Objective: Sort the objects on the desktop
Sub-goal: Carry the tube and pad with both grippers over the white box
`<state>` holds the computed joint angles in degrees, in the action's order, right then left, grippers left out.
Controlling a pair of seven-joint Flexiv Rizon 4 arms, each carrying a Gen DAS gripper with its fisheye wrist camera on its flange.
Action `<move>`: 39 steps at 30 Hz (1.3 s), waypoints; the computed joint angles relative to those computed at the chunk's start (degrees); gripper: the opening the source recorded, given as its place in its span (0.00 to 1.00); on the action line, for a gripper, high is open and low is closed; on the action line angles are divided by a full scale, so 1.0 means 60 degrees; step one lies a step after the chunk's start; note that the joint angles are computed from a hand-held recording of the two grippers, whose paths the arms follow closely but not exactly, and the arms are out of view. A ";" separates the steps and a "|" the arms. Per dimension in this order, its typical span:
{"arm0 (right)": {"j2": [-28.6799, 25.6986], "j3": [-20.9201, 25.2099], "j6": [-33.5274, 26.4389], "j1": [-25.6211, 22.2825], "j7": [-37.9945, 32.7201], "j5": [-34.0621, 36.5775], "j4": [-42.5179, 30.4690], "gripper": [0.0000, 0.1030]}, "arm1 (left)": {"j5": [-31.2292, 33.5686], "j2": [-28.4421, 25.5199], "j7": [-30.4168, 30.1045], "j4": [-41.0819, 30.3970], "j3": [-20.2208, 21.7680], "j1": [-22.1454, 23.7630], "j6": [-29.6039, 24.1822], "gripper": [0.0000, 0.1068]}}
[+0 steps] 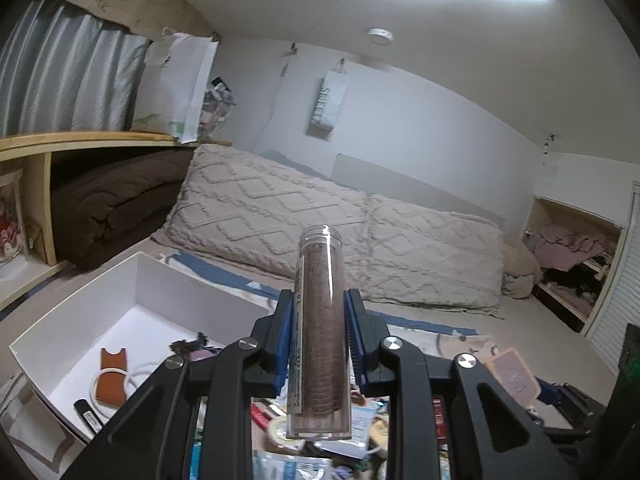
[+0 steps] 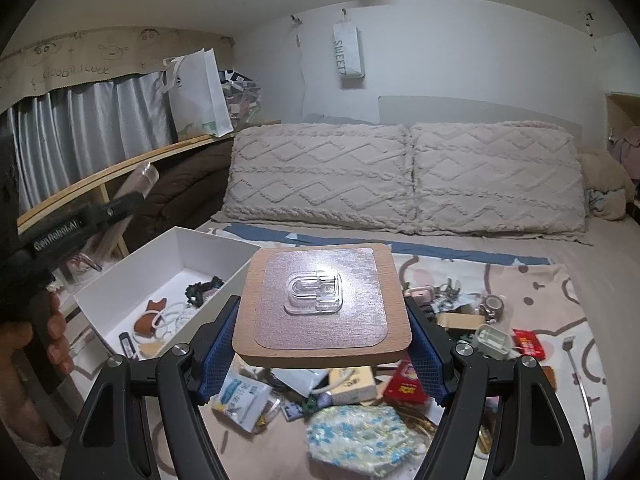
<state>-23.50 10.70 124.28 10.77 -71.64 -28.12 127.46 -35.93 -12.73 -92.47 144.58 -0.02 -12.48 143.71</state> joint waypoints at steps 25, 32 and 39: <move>-0.0004 0.0564 -0.1887 0.1231 0.0335 0.0055 -0.1101 0.75 | 0.1161 -0.0501 -0.0657 0.0426 0.0816 0.1564 -0.2598 0.24; -0.0499 0.1373 -0.2720 0.0763 0.0873 -0.0206 -0.1834 0.75 | 0.1507 -0.0761 -0.0408 0.0139 0.0859 0.1538 -0.3409 0.24; -0.0392 0.0105 -0.3026 0.2340 0.0509 0.0751 -0.2054 0.75 | 0.2897 -0.0799 -0.0845 0.0041 0.0584 0.2426 -0.4211 0.24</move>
